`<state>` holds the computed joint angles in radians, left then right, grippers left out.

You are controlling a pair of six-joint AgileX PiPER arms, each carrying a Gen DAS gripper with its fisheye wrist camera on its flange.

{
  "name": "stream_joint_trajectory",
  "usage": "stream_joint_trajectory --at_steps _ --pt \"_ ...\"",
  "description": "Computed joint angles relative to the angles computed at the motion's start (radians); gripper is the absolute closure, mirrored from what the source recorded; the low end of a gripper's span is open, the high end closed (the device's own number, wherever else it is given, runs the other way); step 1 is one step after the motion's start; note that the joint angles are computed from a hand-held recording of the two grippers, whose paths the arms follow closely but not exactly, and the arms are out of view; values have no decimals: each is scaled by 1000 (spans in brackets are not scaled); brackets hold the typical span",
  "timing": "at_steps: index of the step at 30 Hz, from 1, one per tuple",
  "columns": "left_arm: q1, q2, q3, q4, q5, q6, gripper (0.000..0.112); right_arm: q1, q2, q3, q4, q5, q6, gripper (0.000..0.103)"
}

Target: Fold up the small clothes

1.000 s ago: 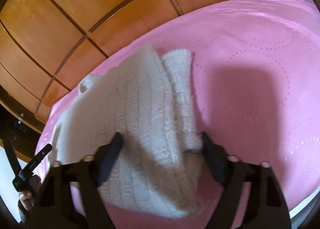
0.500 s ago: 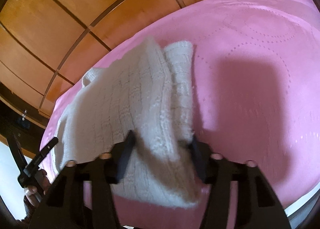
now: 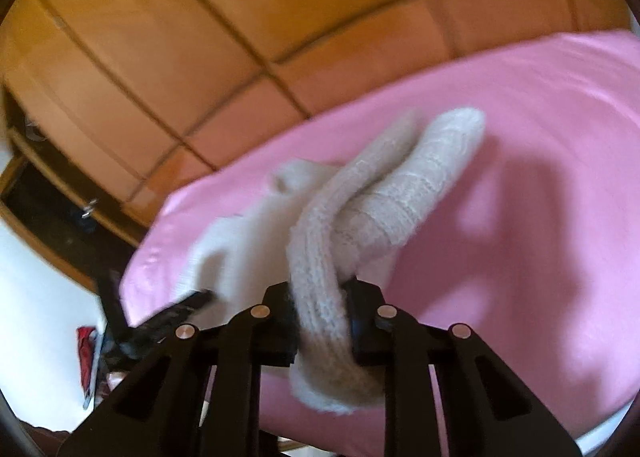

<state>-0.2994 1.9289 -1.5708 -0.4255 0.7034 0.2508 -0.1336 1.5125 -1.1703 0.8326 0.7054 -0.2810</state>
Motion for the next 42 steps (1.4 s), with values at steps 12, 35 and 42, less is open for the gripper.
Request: stream_joint_trajectory --at_steps 12,35,42 --pt "281 -57 52 -294 118 167 50 433 484 -682 -107 85 144 87" --pt "299 148 -280 -439 503 93 44 412 197 -157 -205 -132 56 50" --pt "259 88 -248 -290 347 66 98 522 271 -232 -403 -168 199 49"
